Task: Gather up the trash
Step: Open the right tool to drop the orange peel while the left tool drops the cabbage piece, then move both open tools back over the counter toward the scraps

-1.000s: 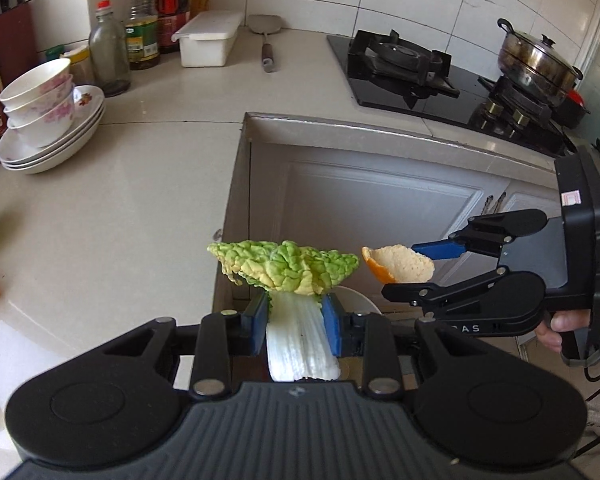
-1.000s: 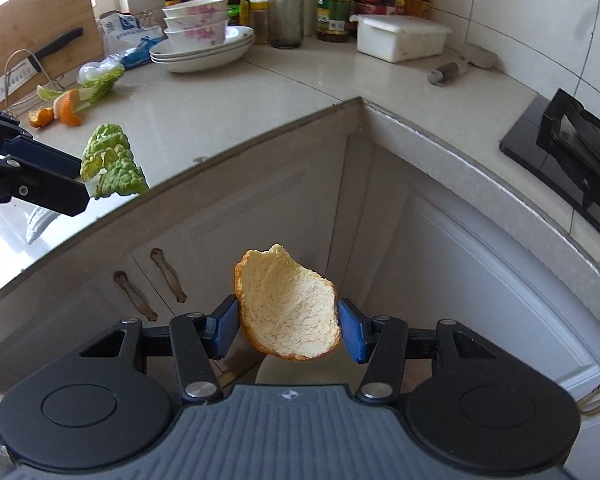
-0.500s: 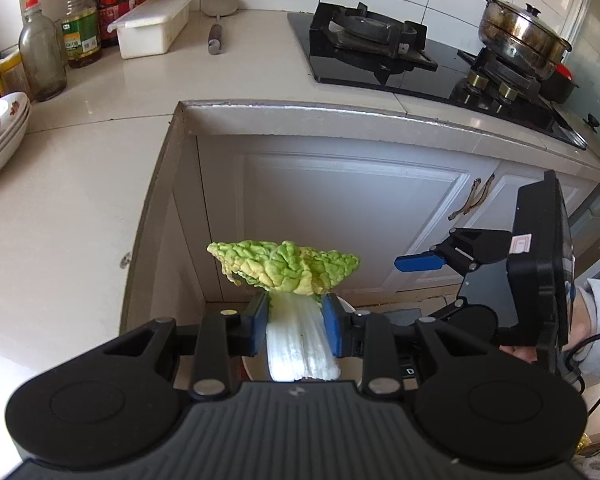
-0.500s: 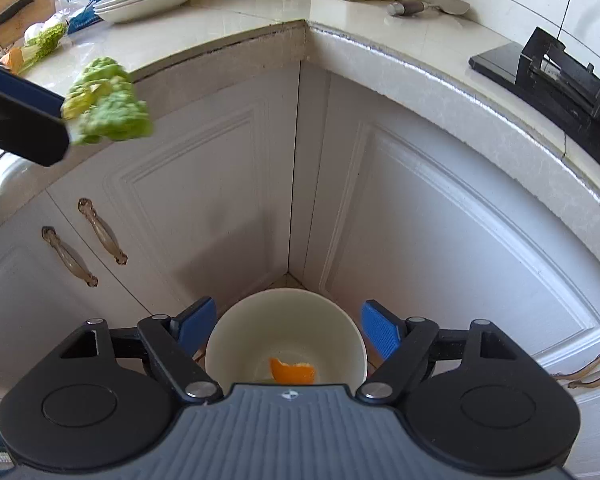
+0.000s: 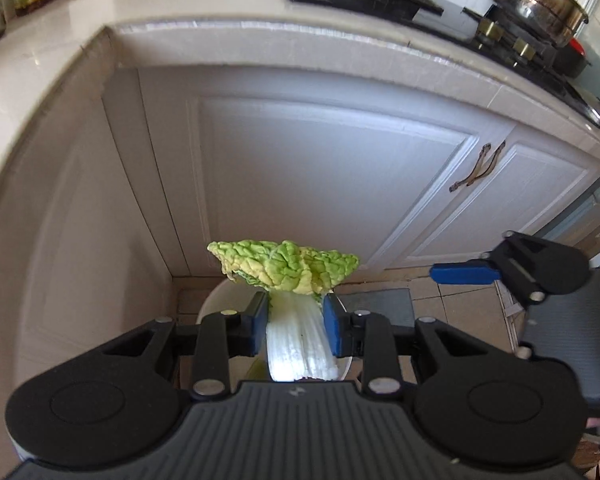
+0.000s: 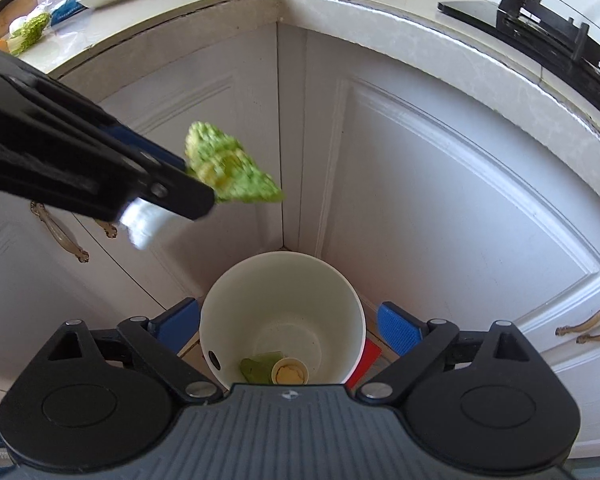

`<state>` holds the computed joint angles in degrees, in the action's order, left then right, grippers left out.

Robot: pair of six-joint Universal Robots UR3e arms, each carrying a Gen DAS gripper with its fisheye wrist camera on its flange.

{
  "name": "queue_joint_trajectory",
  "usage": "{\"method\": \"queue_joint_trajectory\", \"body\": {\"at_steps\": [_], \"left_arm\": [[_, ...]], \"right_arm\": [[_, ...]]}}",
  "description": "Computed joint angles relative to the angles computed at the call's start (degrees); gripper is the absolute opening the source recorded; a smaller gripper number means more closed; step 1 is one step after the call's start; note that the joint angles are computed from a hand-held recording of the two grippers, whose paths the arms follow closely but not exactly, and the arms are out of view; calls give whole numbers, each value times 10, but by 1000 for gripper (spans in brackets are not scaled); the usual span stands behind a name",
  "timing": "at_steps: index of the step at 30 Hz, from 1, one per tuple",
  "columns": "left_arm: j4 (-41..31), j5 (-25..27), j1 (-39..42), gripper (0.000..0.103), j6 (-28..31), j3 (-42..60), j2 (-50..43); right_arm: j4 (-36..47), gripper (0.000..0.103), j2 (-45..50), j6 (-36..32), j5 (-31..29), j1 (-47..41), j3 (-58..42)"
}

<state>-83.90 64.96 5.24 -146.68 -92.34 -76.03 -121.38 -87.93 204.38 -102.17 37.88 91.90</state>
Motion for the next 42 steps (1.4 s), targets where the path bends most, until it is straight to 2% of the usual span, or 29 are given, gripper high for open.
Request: {"method": "queue_joint_trajectory", "body": {"at_steps": [5,13,14,16,18,28,36,42], "left_arm": [[116,40,-51,29,-57,-67,-47],[237,87,-94,31,-104,-108,-125],[249,92,-100,34,-110,-111,-132],[271,113,-112,57,-124,-114,-145],[291,118,-114,62,-127,-126,-142],[223,70,-64,77,-87,-120,-41],[146,47,-27,80,-57,-68,44],[-7,-1,77,81,11,23,113]], "right_arm": [[7,98,-20,15,-8,3,22],[29,99,-46,34,-21,11,33],[31,99,-48,36,-23,12,34],[36,99,-43,39,-23,11,25],[39,99,-43,44,-23,13,23],[61,99,-47,36,-38,15,6],[122,100,-8,26,-70,35,-97],[183,103,36,18,-89,56,-219]]}}
